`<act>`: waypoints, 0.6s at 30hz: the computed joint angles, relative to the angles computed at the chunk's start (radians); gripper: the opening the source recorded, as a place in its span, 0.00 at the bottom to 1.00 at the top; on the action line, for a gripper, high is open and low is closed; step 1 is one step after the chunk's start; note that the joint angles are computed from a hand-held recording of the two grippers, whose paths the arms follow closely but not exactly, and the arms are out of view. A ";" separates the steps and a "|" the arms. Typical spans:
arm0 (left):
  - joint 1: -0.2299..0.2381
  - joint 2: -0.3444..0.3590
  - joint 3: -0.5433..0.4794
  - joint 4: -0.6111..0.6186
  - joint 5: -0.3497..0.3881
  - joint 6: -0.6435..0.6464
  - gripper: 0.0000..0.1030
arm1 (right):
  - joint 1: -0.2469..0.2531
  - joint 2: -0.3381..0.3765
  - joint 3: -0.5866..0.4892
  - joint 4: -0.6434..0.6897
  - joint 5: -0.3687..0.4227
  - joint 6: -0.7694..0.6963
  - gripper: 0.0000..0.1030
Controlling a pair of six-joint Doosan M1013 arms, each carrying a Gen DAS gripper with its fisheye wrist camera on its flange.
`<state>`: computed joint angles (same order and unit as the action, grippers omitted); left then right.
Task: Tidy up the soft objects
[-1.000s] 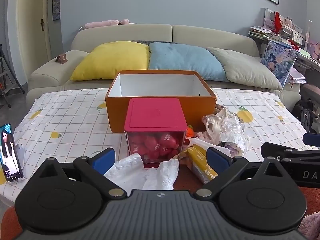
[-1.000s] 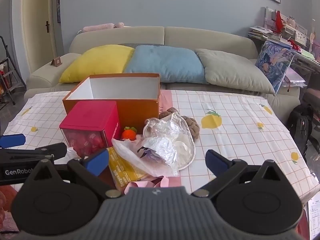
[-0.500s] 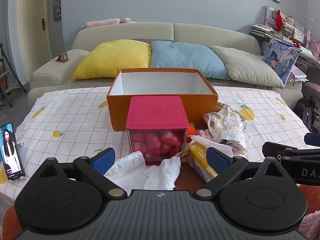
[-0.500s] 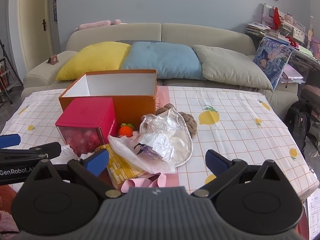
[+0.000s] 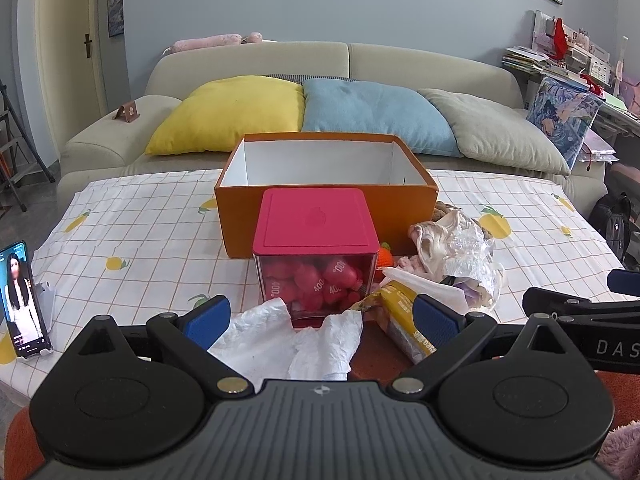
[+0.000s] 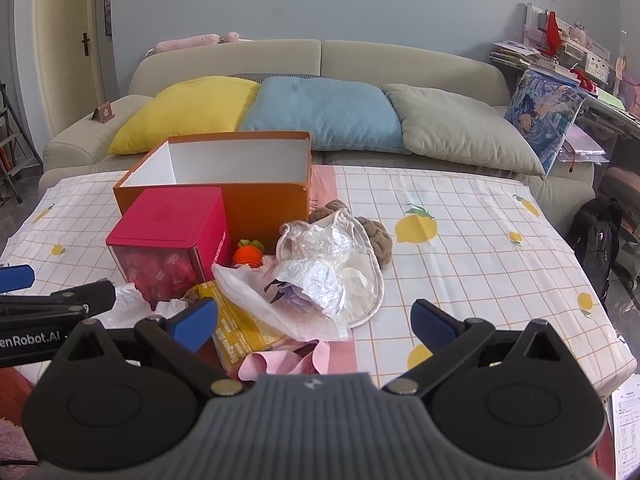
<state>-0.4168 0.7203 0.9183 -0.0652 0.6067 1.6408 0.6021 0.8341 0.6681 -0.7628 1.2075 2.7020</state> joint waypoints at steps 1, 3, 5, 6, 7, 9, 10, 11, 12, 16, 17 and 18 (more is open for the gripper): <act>-0.001 0.000 -0.001 0.006 0.001 -0.005 1.00 | 0.000 0.000 0.000 0.001 0.000 0.000 0.97; -0.001 0.000 0.000 0.009 0.004 -0.008 1.00 | 0.000 -0.001 0.002 0.002 -0.001 0.002 0.97; -0.001 0.000 -0.002 0.008 0.007 -0.009 1.00 | 0.000 0.002 -0.003 0.005 0.004 -0.001 0.97; -0.001 0.000 -0.002 0.008 0.007 -0.009 1.00 | -0.001 0.002 -0.004 0.007 0.005 -0.001 0.97; 0.000 0.000 -0.002 0.007 0.007 -0.007 1.00 | -0.001 0.003 -0.005 0.009 0.007 -0.002 0.97; 0.000 0.000 -0.002 0.007 0.007 -0.007 1.00 | -0.001 0.005 -0.009 0.010 0.010 -0.003 0.97; -0.001 0.001 -0.002 0.010 0.007 -0.010 1.00 | -0.001 0.004 -0.008 0.010 0.009 -0.002 0.97; -0.001 0.001 -0.003 0.012 0.009 -0.011 1.00 | -0.001 0.004 -0.008 0.010 0.009 -0.002 0.97; -0.001 0.001 -0.004 0.012 0.010 -0.011 1.00 | -0.001 0.004 -0.008 0.011 0.009 -0.002 0.97; -0.001 0.001 -0.003 0.012 0.009 -0.012 1.00 | -0.001 0.003 -0.005 0.014 0.009 -0.002 0.97; -0.001 0.001 -0.003 0.012 0.009 -0.012 1.00 | -0.002 0.003 -0.005 0.014 0.009 -0.003 0.97; -0.001 0.001 -0.003 0.012 0.009 -0.011 1.00 | -0.002 0.003 -0.004 0.015 0.009 -0.002 0.97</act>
